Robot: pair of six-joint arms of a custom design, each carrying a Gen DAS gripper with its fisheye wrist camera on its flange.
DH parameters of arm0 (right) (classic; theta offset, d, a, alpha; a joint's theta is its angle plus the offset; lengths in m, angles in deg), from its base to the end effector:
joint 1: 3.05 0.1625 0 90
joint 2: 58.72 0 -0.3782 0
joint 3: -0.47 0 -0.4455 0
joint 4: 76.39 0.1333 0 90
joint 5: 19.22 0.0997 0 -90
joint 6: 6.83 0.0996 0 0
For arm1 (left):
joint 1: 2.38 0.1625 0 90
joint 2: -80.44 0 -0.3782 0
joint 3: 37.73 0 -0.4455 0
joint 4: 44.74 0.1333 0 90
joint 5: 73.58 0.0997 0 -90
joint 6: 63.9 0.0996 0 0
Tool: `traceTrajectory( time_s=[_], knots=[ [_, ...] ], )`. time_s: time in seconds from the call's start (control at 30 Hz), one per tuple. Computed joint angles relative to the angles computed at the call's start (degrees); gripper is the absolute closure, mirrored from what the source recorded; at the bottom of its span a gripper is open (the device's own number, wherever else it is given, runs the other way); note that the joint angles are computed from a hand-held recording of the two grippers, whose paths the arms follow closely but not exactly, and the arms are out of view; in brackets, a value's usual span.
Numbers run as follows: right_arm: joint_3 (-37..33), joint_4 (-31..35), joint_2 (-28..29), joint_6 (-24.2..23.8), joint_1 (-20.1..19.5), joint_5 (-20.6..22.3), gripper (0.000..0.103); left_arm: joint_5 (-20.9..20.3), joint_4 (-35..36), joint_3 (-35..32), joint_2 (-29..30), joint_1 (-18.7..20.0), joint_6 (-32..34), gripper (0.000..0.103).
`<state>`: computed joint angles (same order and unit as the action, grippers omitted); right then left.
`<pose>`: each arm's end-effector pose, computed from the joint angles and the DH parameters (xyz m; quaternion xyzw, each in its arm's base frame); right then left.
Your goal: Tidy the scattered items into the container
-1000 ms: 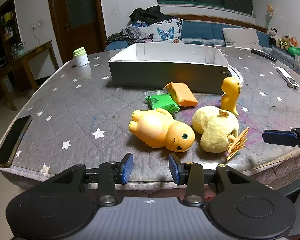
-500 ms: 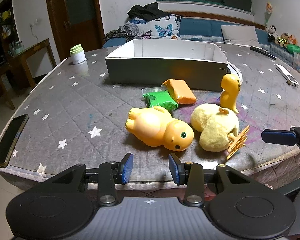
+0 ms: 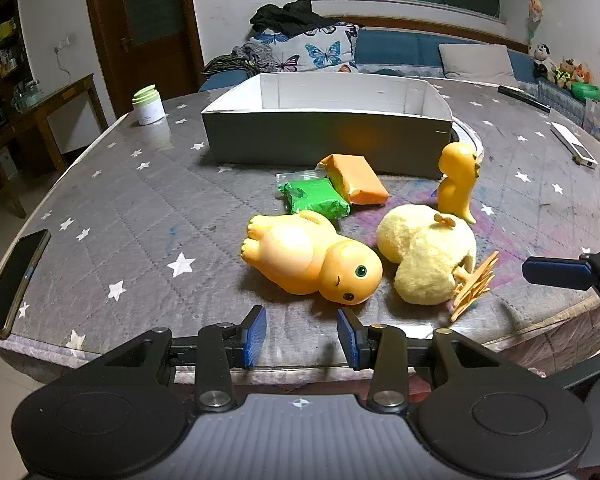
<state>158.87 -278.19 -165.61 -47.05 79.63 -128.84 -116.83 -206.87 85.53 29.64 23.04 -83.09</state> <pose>0.0610 -0.3086 0.2158 0.1592 -0.8415 0.3935 0.3343 -0.3385 -0.3888 -0.0380 0.3552 0.8464 -0.2629 0.2971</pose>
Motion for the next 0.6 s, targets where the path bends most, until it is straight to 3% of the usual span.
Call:
traceTrajectory(
  time_s=[0.6],
  knots=[
    [-0.4,-0.4,0.7,-0.2,0.1,-0.5,0.000,-0.3,0.4,-0.6,0.3,0.3,0.4,0.061]
  ],
)
